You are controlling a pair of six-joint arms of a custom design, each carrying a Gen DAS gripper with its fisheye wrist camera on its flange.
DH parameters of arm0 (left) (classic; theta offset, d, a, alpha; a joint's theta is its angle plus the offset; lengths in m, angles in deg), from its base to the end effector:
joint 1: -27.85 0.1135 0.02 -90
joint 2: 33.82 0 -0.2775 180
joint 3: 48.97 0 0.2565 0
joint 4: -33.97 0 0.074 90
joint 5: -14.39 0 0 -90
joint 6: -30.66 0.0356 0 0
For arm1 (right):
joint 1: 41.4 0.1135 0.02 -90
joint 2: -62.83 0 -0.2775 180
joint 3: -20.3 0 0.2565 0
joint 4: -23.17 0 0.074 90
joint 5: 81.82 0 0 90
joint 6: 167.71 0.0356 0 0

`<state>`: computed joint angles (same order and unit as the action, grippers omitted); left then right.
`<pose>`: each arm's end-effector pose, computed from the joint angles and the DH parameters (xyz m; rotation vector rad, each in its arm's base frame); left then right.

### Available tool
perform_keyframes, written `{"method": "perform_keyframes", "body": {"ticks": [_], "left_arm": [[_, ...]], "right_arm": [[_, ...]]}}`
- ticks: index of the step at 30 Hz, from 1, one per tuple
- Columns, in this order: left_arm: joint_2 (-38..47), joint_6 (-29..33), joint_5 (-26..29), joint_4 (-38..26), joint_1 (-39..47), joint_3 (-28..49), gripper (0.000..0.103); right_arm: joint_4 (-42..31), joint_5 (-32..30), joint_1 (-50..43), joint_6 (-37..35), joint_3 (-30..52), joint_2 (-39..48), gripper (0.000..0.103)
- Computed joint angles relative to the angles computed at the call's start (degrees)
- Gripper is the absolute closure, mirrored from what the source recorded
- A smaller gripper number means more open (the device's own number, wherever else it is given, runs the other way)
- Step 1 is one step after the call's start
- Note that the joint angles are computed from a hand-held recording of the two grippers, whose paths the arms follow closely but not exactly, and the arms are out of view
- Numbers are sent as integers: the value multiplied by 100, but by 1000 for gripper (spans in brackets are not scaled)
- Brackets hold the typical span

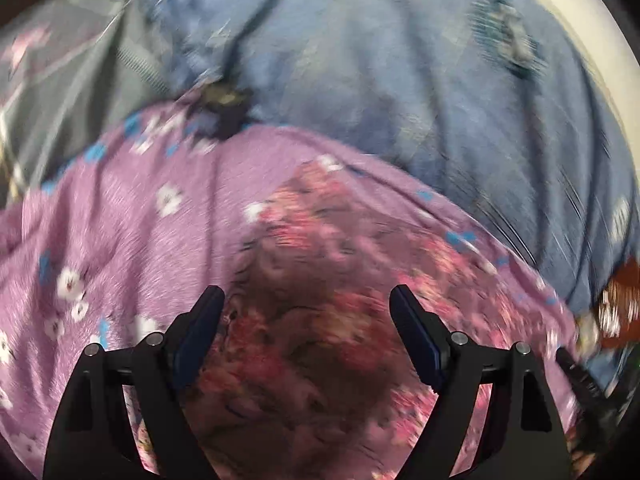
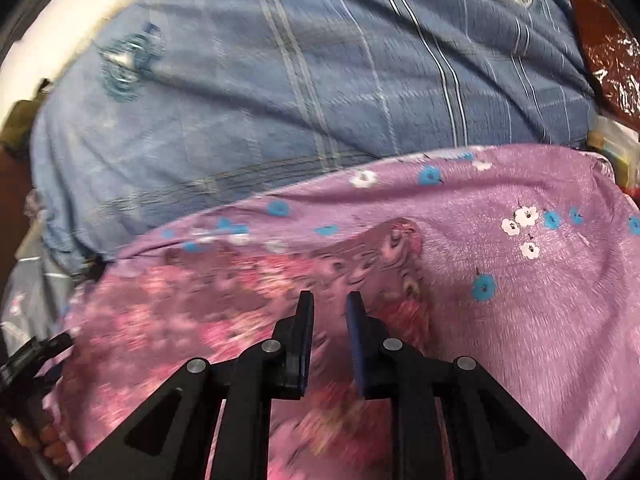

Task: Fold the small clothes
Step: 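Smooth the folded shirt with both grippers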

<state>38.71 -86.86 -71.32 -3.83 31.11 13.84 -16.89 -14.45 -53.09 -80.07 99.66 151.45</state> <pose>0.2632 0.0123 0.2541 -0.6074 2.3393 -0.2859 0.3319 -0.0547 0.2686 0.0175 2.3757 0.3631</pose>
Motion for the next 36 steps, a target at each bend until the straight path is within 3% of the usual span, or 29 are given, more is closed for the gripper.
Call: {"method": "perform_keyframes", "body": {"ticks": [5, 8, 11, 13, 18, 22, 26, 29, 36], "left_arm": [[-125, 347, -287, -213, -702, -57, 19], [95, 357, -14, -366, -770, -122, 18], [278, 595, -768, -335, -1183, -161, 18], [306, 681, -1101, -509, -1419, -53, 18], [-457, 384, -432, -497, -796, -287, 18], [-1260, 34, -519, -735, -396, -554, 18], [-1531, -243, -861, -1004, -462, -982, 18], [-1174, -262, -879, -969, -469, -1171, 18], [-1886, -821, -2179, -1360, -1658, -1173, 18]], "right_arm": [[-496, -575, -253, -145, -801, -999, 80], [-598, -476, 28, -124, -1278, -1277, 80], [-616, 102, 427, -89, -1499, -1095, 81], [-191, 271, 552, -66, -1748, -1170, 80], [-469, -221, 226, 77, -1502, -1067, 77], [-296, -528, 120, 53, -1597, -1402, 77], [-383, -766, 367, 160, -1632, -1355, 77], [-375, -289, 918, 149, -1754, -1349, 77], [-93, 1075, 1677, -118, -2304, -2247, 77]]}}
